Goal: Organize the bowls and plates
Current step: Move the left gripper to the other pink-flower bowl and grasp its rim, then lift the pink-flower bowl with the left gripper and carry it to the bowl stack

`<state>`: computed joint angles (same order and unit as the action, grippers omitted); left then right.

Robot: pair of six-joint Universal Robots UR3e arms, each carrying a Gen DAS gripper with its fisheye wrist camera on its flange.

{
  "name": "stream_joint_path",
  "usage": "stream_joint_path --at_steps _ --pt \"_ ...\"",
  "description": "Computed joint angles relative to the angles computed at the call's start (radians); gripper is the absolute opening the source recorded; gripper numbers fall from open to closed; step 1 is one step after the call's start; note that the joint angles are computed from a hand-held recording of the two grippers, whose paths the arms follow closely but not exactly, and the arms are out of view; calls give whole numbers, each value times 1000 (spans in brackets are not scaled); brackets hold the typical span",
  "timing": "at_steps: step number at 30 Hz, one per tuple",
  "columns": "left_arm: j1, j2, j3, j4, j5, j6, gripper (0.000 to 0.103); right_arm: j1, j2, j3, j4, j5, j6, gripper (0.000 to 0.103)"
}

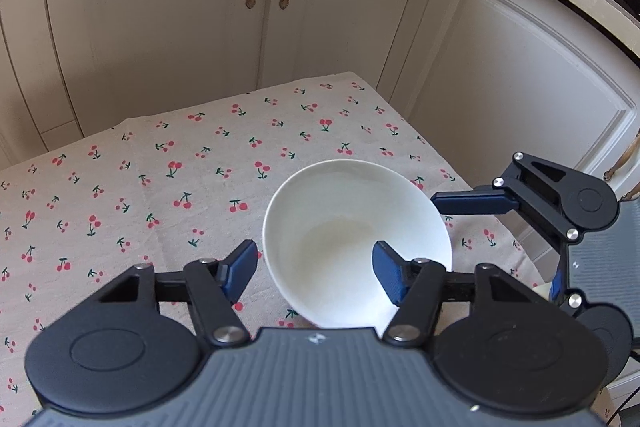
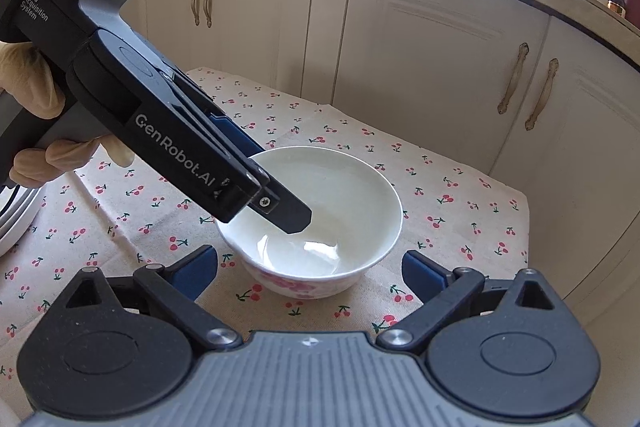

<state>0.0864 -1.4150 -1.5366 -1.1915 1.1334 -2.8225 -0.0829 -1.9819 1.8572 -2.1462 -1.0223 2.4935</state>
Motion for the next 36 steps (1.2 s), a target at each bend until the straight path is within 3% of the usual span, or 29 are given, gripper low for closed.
stream_joint_path --at_steps 18,27,36 --pt "10 -18 -24 23 -45 -4 58 23 55 -17 -43 -8 20 95" --pt "9 -12 1 -21 -39 -4 58 41 48 -31 -23 -27 39 95" --pt "19 57 42 -137 -51 24 58 40 -30 -63 89 -34 34 95"
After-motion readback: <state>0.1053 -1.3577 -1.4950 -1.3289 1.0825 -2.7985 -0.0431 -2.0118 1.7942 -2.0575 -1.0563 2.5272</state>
